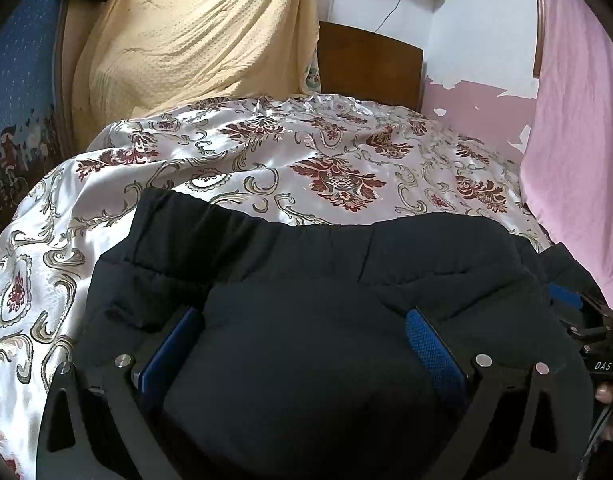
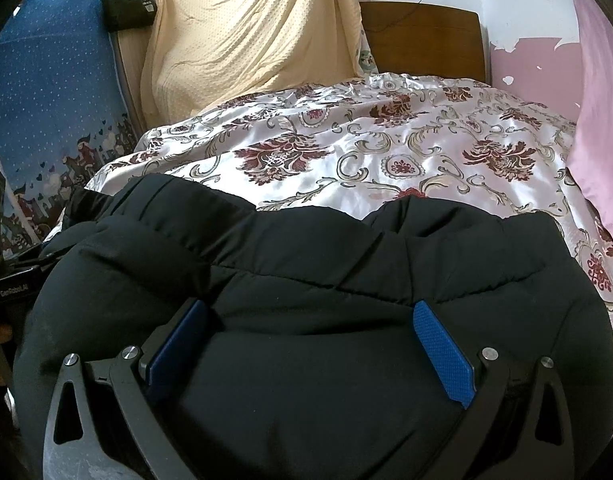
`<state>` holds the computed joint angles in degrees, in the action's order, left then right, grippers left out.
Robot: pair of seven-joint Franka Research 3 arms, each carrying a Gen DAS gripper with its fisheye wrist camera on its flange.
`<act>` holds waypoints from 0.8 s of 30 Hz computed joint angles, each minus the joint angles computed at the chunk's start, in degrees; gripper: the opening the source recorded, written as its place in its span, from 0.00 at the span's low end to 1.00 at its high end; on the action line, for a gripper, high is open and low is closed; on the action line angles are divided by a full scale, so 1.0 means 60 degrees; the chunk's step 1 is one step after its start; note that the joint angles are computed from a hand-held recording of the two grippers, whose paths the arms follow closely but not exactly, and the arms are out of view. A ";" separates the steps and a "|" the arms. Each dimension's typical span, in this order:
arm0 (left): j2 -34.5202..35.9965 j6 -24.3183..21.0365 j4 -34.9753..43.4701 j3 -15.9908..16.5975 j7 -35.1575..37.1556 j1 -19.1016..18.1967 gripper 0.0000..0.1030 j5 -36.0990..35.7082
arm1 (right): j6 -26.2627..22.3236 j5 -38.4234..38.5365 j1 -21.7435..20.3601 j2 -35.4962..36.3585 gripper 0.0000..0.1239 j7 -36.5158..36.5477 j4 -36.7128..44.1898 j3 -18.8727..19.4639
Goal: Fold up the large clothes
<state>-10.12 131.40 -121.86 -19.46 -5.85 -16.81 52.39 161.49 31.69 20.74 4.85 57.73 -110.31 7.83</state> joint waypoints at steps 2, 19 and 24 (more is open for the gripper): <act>-0.0036 0.0036 -0.0037 0.0006 -0.0008 -0.0003 1.00 -0.0012 | -0.0007 0.0021 -0.0007 0.0000 0.82 -0.0028 -0.0006 -0.0005; -0.0595 -0.1734 0.0275 -0.0396 0.1245 -0.0299 1.00 -0.1287 | -0.0745 0.0417 -0.0149 -0.1274 0.82 -0.0849 -0.0854 -0.0302; -0.0747 -0.3000 0.0688 -0.0629 0.1724 -0.0567 1.00 -0.1471 | -0.1141 -0.0185 -0.0312 -0.2256 0.82 -0.0946 -0.1468 -0.0584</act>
